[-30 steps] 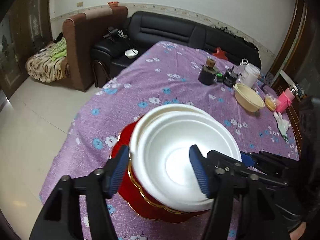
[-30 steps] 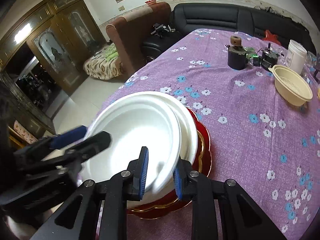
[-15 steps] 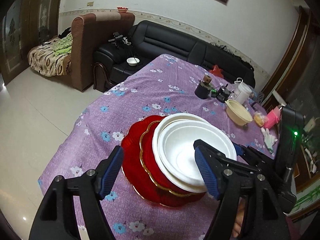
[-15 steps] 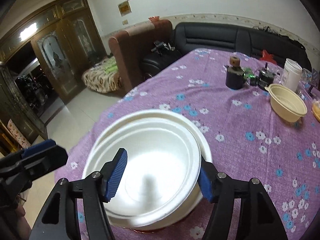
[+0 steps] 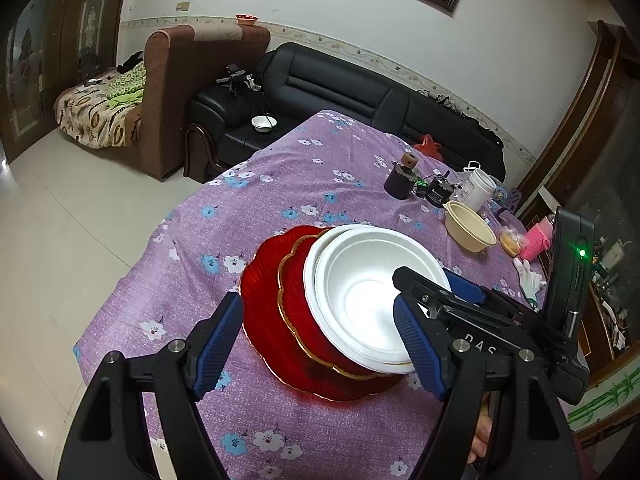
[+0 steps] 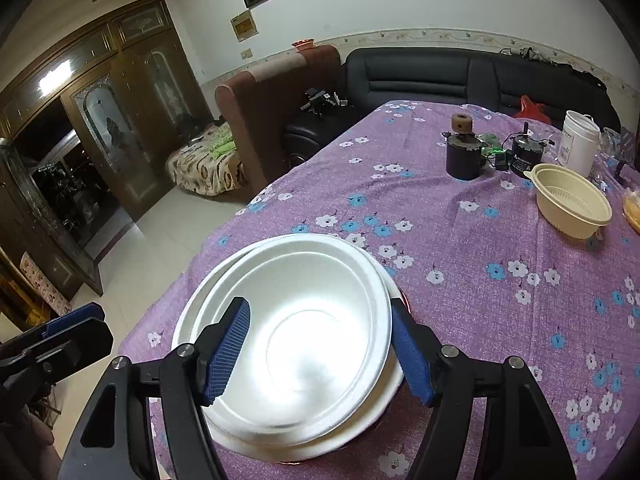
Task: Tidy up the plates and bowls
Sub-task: 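Open both grippers and withdraw from the white bowls, then move both grippers away from the stack toward the cream bowl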
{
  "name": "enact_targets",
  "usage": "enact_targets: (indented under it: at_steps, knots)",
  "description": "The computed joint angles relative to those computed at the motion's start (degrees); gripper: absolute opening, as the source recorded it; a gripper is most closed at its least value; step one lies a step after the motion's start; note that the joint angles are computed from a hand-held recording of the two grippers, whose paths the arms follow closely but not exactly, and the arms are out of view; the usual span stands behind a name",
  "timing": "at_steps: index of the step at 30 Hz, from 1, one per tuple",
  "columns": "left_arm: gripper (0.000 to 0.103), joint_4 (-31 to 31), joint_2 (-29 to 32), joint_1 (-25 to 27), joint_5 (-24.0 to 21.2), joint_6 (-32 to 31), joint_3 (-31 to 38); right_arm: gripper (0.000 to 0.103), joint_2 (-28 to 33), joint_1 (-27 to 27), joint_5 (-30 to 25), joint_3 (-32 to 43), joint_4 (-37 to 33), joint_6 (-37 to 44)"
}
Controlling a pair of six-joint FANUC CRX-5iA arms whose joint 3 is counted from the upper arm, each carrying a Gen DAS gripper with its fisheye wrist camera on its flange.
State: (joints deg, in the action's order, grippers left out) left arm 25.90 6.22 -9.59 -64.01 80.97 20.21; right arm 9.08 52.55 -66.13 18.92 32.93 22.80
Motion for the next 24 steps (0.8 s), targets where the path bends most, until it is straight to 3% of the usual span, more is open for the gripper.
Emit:
enact_targets:
  at_steps: [14, 24]
  knots:
    - [0.077, -0.9, 0.5, -1.4, -0.8, 0.6, 0.5, 0.081, -6.4, -0.1, 0.5, -7.8, 4.3, -7.9]
    - [0.077, -3.1, 1.6, -5.7, -1.3, -1.3, 2.8, 0.081, -14.3, -1.5, -5.1, -15.2, 4.9, -12.5]
